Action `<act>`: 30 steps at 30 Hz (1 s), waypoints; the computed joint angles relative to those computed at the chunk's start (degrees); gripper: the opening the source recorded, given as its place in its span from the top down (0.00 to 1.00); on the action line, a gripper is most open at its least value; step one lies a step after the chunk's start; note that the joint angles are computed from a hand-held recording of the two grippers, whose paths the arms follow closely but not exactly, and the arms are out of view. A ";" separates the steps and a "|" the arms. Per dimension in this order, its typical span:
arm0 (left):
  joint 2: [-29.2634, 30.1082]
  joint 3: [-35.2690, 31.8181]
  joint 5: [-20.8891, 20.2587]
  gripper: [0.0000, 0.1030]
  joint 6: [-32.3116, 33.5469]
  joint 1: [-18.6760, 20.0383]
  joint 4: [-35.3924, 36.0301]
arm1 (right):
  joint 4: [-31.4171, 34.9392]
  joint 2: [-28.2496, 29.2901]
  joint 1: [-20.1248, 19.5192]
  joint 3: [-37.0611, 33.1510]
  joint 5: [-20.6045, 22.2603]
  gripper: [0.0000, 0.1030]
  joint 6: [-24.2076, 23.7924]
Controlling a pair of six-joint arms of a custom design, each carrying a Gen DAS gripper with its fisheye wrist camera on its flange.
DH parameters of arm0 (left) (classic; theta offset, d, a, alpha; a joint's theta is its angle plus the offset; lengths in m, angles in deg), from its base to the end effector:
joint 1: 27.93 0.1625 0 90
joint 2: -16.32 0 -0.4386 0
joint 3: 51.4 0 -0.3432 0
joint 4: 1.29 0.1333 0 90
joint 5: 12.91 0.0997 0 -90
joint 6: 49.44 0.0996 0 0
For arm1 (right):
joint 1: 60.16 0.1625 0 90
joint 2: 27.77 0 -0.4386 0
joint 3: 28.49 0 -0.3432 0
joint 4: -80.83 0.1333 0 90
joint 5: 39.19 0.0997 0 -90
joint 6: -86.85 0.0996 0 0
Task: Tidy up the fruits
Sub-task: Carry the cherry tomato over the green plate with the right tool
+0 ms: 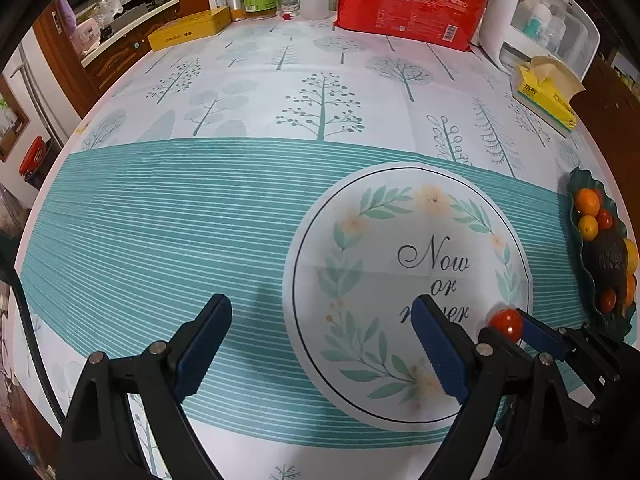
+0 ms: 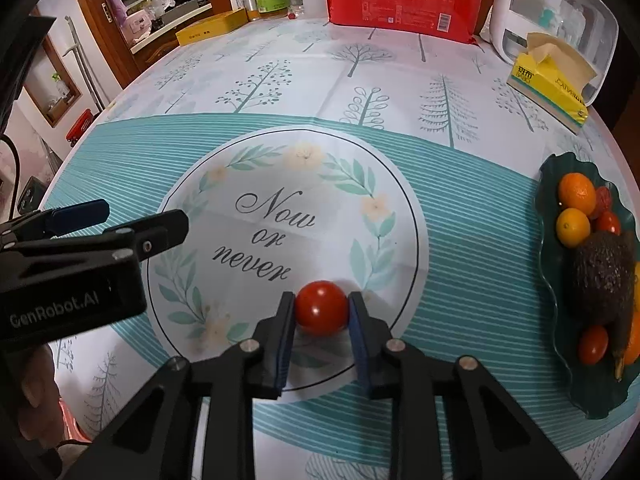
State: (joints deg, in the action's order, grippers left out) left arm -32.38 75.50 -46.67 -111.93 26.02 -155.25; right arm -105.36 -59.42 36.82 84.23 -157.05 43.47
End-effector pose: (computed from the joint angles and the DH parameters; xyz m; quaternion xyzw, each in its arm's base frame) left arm -0.0858 -0.4851 0.0779 -0.1433 0.8653 -0.2831 0.3880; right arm 0.1524 -0.5313 -0.0054 0.3807 -0.8842 0.0468 0.2666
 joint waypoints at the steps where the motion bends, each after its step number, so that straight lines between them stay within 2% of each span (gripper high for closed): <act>1: 0.08 -0.05 0.01 0.12 0.11 -0.14 0.02 | -0.11 0.02 0.00 0.04 0.02 0.74 0.02; 9: -0.23 -0.19 0.13 0.12 -0.21 -1.51 0.90 | 0.43 -0.74 -0.08 0.41 0.44 0.75 0.91; 18: 0.11 -2.02 -0.31 0.12 -0.87 -5.01 5.20 | -2.39 -5.14 -0.40 3.82 3.36 0.75 0.92; 25: 3.65 -6.89 -2.20 0.12 5.08 -8.09 5.47 | -6.25 -10.97 -2.86 5.96 3.64 0.75 1.41; 30: 8.07 -13.29 -2.35 0.12 11.31 -9.83 5.15 | -7.14 -16.00 -5.42 4.87 3.43 0.75 2.14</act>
State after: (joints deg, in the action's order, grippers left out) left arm -24.30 62.22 -49.02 -100.62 16.19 -150.11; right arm -112.50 -75.41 31.40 89.09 -153.61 45.61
